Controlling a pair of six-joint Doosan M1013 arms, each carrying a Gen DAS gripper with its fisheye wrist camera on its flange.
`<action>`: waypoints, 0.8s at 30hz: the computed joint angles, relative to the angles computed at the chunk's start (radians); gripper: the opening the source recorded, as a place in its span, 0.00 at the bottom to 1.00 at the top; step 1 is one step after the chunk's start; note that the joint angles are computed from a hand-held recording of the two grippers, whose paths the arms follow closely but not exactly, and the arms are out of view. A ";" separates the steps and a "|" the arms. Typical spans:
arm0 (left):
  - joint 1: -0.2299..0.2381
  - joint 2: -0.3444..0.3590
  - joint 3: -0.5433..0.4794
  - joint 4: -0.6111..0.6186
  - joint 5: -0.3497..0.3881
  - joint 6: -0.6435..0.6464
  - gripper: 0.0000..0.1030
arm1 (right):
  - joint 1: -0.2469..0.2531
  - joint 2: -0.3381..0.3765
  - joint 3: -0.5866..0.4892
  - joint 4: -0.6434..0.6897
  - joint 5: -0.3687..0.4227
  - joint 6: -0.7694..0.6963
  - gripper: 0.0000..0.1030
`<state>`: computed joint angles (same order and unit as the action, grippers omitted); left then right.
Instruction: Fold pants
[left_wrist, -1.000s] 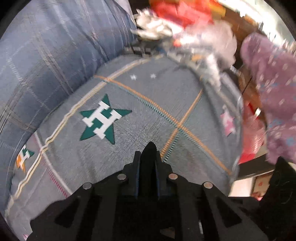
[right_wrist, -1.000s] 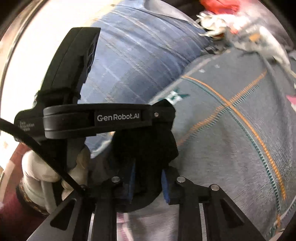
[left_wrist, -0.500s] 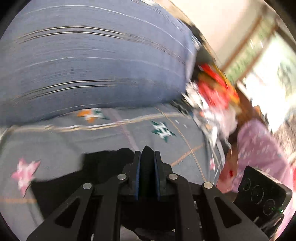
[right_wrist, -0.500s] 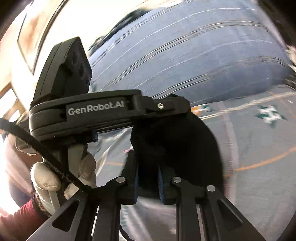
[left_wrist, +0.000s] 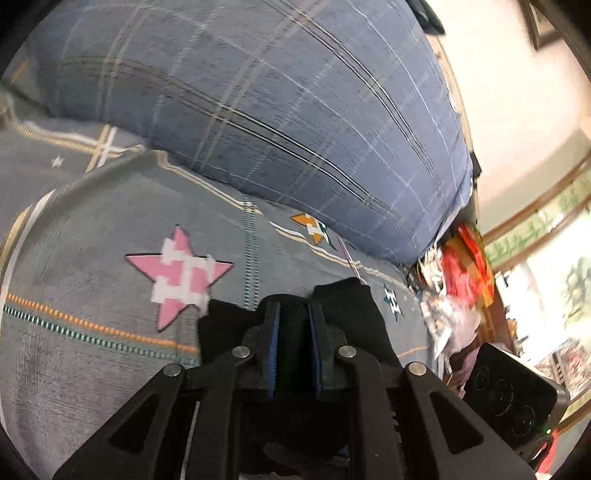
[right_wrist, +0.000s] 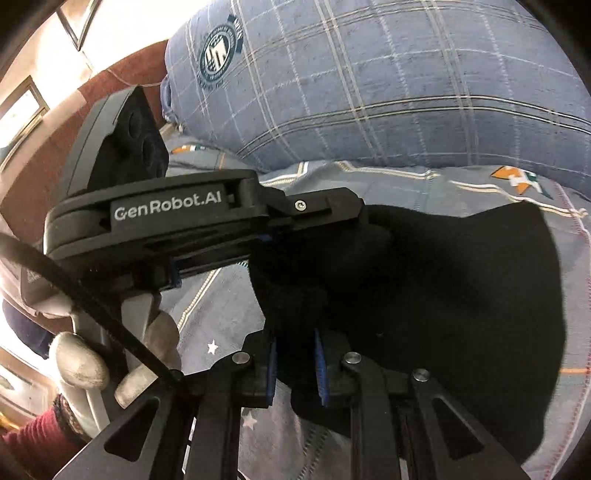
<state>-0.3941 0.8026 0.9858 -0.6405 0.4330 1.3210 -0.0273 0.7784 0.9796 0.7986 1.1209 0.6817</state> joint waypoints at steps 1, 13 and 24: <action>0.003 -0.001 0.011 0.000 -0.012 -0.022 0.17 | 0.003 0.004 -0.007 -0.007 0.004 -0.002 0.19; 0.033 -0.076 0.140 -0.033 -0.087 -0.101 0.45 | -0.024 -0.063 0.088 0.088 0.003 -0.190 0.68; 0.017 -0.135 0.260 -0.315 -0.169 0.179 0.71 | -0.126 -0.033 0.021 0.070 -0.183 0.128 0.72</action>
<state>-0.3775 0.6679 1.2461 -0.9552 0.2635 1.4996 -0.1535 0.7453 1.0008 0.8684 0.9379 0.8101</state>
